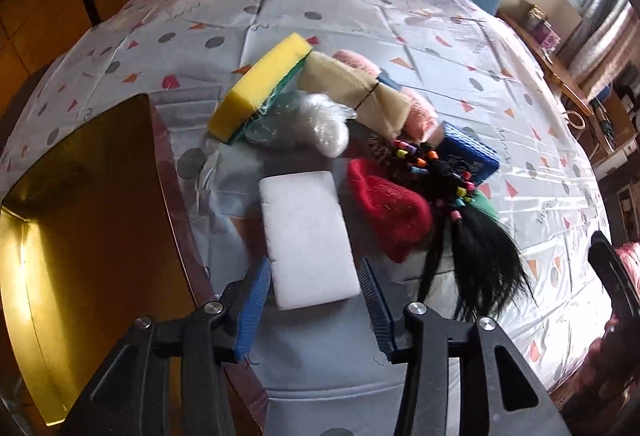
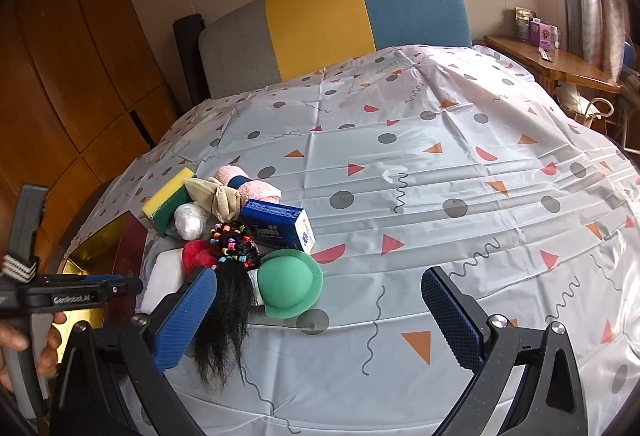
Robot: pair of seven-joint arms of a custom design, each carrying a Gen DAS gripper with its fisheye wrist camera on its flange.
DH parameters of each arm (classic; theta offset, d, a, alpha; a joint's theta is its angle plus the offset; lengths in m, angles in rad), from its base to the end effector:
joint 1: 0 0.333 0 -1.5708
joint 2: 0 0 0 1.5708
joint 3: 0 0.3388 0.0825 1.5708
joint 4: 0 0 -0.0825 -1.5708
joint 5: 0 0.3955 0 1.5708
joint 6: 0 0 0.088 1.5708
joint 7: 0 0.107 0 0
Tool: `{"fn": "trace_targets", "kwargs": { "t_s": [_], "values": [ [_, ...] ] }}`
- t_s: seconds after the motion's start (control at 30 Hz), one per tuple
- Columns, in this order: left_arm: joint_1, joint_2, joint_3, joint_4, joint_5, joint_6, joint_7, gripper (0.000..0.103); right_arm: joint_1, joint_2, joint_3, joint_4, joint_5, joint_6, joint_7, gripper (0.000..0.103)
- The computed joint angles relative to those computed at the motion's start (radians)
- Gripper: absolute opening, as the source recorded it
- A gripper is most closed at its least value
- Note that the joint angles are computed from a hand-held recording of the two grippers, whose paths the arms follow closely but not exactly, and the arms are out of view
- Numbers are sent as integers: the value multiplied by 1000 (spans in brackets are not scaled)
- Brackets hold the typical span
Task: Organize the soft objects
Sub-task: 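Close the left gripper on the white sponge block while the right grasps the black hair, then carry the white sponge block into the gold tray and open the left gripper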
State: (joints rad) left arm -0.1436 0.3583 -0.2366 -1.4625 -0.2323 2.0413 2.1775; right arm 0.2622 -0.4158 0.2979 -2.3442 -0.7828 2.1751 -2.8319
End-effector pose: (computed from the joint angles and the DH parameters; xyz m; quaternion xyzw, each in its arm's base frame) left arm 0.6619 -0.2501 0.5266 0.3323 -0.9245 0.1865 0.0038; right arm 0.3940 0.2310 0.5375 -0.2853 0.8700 -0.3171 0.2473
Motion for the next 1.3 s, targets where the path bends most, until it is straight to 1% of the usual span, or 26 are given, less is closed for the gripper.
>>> {"fn": "trace_targets", "kwargs": {
  "t_s": [0.03,0.07,0.23,0.3,0.33,0.37,0.4,0.43,0.47,0.5,0.53,0.57,0.6,0.67,0.77,0.83,0.9,0.93,1.0,1.03,1.07,1.1,1.13,1.17,1.23,1.3],
  "values": [
    [-13,29,5,36,23,-23,-26,60,1,0,-1,0,2,3,-1,103],
    [-20,44,5,50,33,-25,-39,66,1,0,-3,-2,3,7,0,103],
    [-60,81,2,68,100,4,-58,67,-1,1,-6,-8,10,19,2,103],
    [-76,81,7,48,136,30,-74,62,-2,2,-7,-10,11,24,2,103],
    [-85,80,11,31,161,59,-79,53,-2,2,-8,-11,11,27,1,103],
    [-86,63,12,-12,178,122,-68,52,-2,3,-8,-11,11,29,-2,103],
    [-79,52,5,-35,174,147,-49,51,-2,4,-8,-10,10,31,-5,103],
    [-68,31,-3,-75,165,192,-16,48,-2,7,-8,-9,7,35,-10,103],
    [-57,20,-9,-96,150,213,9,45,-2,11,-9,-7,5,41,-18,103],
    [-49,10,-12,-108,134,218,21,41,-1,16,-12,-5,4,52,-23,101],
    [-35,2,-17,-113,103,216,33,32,0,19,-19,-8,5,78,-27,98],
    [-27,-8,-18,-119,82,222,36,25,1,24,-25,-8,8,103,-33,90],
    [-16,-20,-20,-127,57,228,46,23,-1,34,-27,-1,10,116,-42,85],
    [2,-43,-29,-150,-1,238,79,20,-3,56,-32,16,13,135,-64,82],
    [17,-68,-26,-180,-38,229,134,19,-11,100,-52,45,14,191,-100,80],
    [19,-71,-23,-187,-58,219,146,19,-14,142,-75,71,30,233,-144,78],
    [25,-85,-22,-203,-90,213,162,18,-17,190,-98,105,56,257,-193,68],
    [29,-96,-22,-215,-106,212,174,18,-18,216,-110,125,71,265,-220,65],
    [40,-115,-23,-232,-150,205,208,17,-16,268,-138,162,117,286,-293,64],
    [47,-128,-23,-245,-178,205,231,17,-13,294,-158,174,162,313,-344,64],
    [52,-140,-21,-254,-201,200,246,17,-10,320,-172,187,207,332,-392,61],
    [54,-147,-18,-258,-220,191,254,17,-6,346,-183,201,252,340,-448,48],
    [61,-152,-14,-256,-246,170,264,17,0,371,-187,224,282,311,-490,36],
    [67,-156,-10,-254,-272,151,273,17,5,382,-190,231,291,302,-499,30],
    [86,-176,-2,-263,-342,117,313,17,13,372,-194,214,280,329,-477,27],
    [102,-184,10,-254,-397,63,330,17,21,347,-186,199,248,329,-444,26]
  ]
}}
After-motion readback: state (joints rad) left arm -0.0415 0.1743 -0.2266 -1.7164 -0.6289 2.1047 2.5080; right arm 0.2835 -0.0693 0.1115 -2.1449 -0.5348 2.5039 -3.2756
